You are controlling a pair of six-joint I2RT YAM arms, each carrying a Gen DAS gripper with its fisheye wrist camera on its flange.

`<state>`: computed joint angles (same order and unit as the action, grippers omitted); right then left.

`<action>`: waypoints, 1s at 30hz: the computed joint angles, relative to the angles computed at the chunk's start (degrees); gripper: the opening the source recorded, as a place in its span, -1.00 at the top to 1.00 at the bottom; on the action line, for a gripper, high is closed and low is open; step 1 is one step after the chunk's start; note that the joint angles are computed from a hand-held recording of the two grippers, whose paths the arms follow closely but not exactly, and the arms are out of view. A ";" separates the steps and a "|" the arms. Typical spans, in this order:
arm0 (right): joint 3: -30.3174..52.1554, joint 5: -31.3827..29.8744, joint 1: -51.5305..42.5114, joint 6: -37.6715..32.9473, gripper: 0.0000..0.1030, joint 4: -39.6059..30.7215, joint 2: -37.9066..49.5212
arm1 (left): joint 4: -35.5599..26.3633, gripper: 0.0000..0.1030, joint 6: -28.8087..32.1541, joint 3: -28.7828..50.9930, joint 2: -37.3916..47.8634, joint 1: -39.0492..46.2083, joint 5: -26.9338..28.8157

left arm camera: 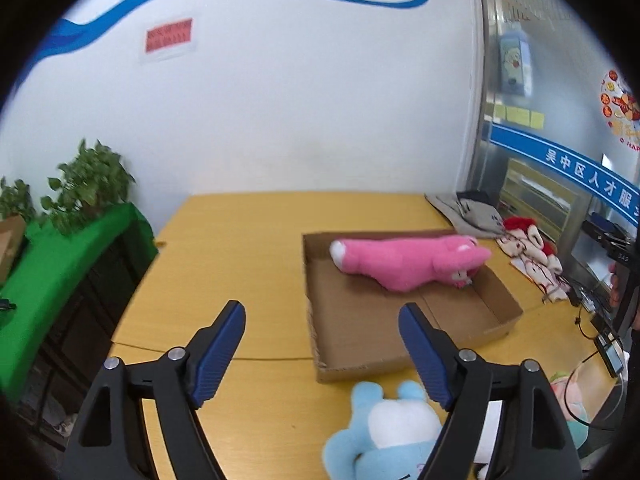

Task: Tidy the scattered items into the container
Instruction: 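Move both grippers toward the white panda and pink pig plush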

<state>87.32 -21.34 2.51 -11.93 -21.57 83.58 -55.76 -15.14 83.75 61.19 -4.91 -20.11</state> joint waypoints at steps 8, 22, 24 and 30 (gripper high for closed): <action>6.18 -7.90 -7.19 -8.50 -0.99 -14.44 -4.09 | -0.29 -0.54 -4.75 -5.94 0.21 -8.45 5.05; -24.75 -11.54 -23.29 -26.82 -0.99 -34.17 -11.75 | 19.39 -0.54 -12.66 -18.43 14.10 -22.03 21.97; -25.87 -13.50 -27.50 -28.98 -0.99 -36.73 -11.83 | 21.60 -0.54 -12.41 -15.44 18.76 -25.00 23.79; -25.18 -17.13 -38.01 -32.41 -0.99 -42.88 -8.92 | 23.37 -0.56 -11.48 -1.47 35.23 -33.08 26.00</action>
